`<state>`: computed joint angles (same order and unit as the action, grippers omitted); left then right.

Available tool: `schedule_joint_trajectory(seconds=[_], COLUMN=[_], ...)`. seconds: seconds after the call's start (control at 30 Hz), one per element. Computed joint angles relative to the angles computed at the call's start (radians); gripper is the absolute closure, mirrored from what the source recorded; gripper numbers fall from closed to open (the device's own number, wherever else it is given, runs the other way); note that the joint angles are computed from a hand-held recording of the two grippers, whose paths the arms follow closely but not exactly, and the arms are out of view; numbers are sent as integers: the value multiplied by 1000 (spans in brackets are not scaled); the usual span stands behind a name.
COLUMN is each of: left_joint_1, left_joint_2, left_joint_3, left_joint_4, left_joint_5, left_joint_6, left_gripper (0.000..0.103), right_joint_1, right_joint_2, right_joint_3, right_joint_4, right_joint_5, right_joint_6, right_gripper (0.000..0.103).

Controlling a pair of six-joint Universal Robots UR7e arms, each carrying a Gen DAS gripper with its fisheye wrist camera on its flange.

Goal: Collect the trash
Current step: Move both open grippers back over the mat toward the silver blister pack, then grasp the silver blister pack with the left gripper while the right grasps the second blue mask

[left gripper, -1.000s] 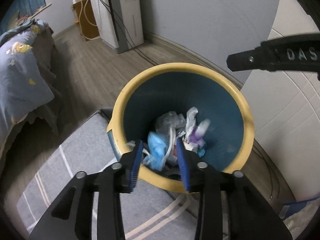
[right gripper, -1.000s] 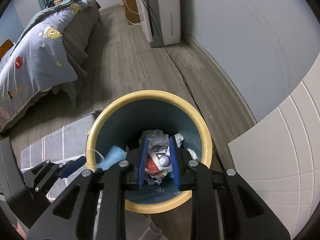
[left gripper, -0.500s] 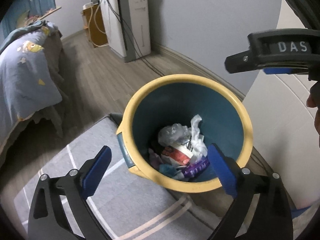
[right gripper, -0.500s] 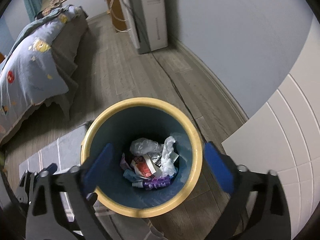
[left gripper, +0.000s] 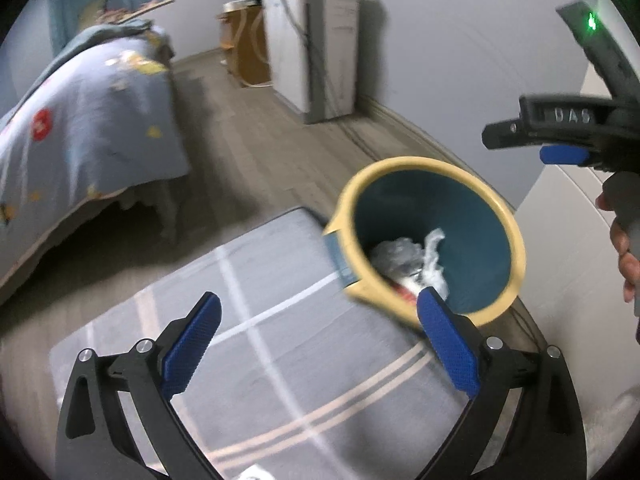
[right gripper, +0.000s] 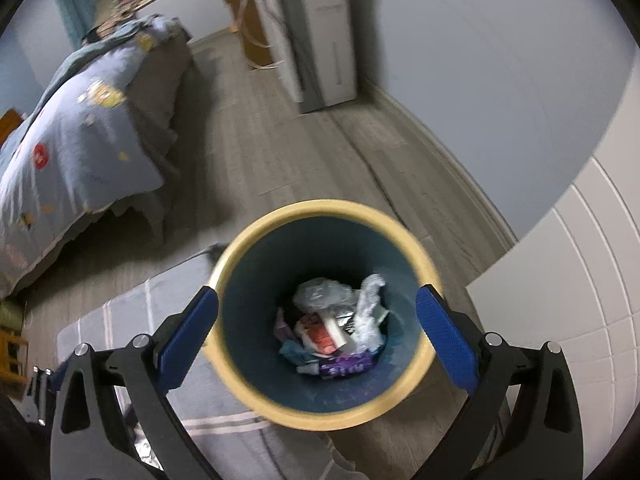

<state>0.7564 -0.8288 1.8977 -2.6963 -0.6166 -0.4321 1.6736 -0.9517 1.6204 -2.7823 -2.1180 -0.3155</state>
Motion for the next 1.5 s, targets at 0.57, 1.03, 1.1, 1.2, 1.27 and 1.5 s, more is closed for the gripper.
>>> schedule_joint_trajectory(seconds=[0.57,1.03,1.1,1.2,1.27,1.5], left_joint_1=[-94,20,26,47,69,102], left_joint_2=[-379,-253,-225,-211,-214,-215], left_joint_3=[390,410,396,381,375,368], left_joint_4=[405,104,118,144,143,123], left_joint_5=[7,-215,-220,-229,-247,-266], left_joint_6=[-521,-199,-172,-166,-167,-148], left_gripper=[5,5,5,5,5,12], right_joint_1=[105,131,132,137,143,158], right_joint_2=[-14,-12,-2,15,26,57], right_joint_3=[165,207,201,190,184,171], right_joint_4=[66,34,36,40,42,31], right_joint_5=[69,20,16,14,15,1], right_joint_6=[-2,-13,-14,-23,-33,-94], right_gripper=[6,6,6,6,6,6])
